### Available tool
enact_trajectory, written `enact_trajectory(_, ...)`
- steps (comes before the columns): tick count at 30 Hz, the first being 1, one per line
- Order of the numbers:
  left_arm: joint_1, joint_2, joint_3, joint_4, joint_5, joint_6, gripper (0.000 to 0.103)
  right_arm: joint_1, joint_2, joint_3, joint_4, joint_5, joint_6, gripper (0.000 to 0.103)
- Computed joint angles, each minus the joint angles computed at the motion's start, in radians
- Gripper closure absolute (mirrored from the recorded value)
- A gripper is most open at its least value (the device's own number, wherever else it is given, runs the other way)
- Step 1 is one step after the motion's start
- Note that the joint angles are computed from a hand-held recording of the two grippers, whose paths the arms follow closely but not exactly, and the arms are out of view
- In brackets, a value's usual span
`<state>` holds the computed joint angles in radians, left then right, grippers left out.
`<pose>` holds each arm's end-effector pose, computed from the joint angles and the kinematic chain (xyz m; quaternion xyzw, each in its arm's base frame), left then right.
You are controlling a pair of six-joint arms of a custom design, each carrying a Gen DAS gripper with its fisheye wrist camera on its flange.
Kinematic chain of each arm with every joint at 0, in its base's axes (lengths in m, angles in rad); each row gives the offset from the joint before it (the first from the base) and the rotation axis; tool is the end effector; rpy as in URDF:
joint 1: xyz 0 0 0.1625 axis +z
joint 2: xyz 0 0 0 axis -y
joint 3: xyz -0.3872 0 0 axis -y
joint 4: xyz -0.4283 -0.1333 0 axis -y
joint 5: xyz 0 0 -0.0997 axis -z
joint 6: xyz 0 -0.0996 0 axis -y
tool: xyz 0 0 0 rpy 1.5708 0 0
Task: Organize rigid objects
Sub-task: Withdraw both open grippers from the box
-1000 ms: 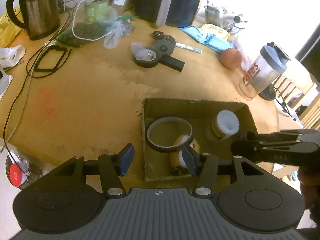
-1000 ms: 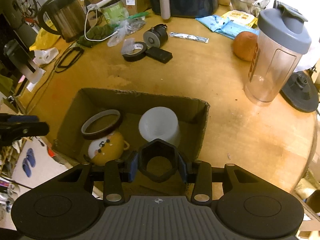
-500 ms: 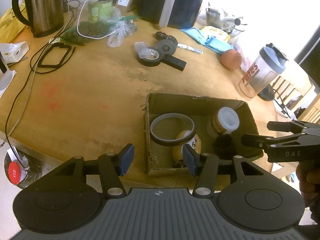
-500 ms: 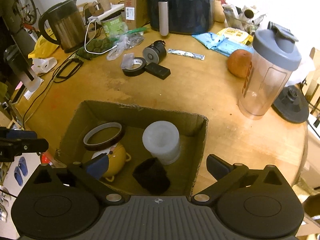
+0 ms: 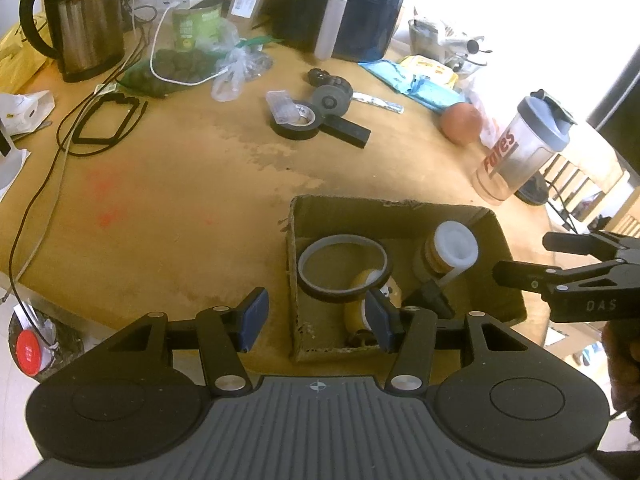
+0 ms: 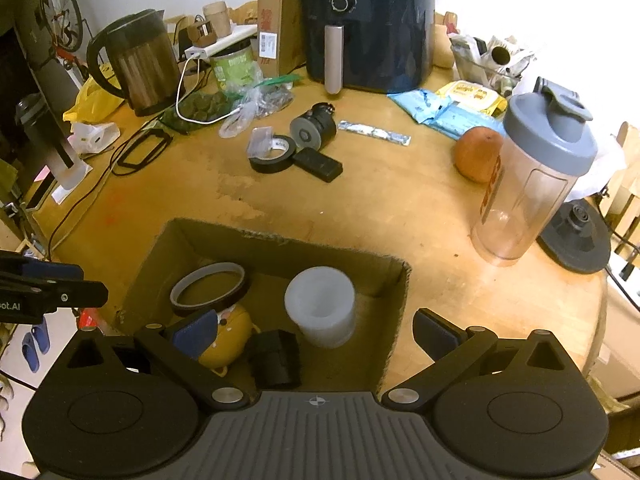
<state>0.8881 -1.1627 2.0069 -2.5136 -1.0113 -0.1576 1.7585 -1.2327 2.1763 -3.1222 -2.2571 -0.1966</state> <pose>-0.1999 -0.5409 0.1236 0.2360 0.9306 -0.1557 0.2325 0.1633 -0.4837 0.1747 0.0728 -0.9012 0.2804 0.3223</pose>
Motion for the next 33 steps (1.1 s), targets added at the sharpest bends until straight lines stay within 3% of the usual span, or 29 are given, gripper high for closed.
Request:
enact_trajectory(8,0.0,0.022,-0.023,-0.006,0.013,0.012,0.051,-0.011,0.04,-0.017,-0.117,-0.037,-0.129,0.0)
enact_trajectory(17,0.004,0.052,-0.05,-0.013,0.031,-0.006,0.051,-0.039,0.047,-0.095,-0.027,-0.035,-0.201,0.0)
enact_trajectory(30,0.011,0.102,-0.096,-0.034,0.06,-0.042,0.05,-0.084,0.083,-0.232,0.147,0.053,-0.278,0.0)
enact_trajectory(32,0.011,0.108,-0.102,-0.032,0.064,-0.049,0.047,-0.09,0.094,-0.256,0.176,0.065,-0.279,0.0)
enact_trajectory(33,0.011,0.112,-0.104,-0.032,0.067,-0.052,0.039,-0.093,0.098,-0.266,0.188,0.073,-0.278,0.0)
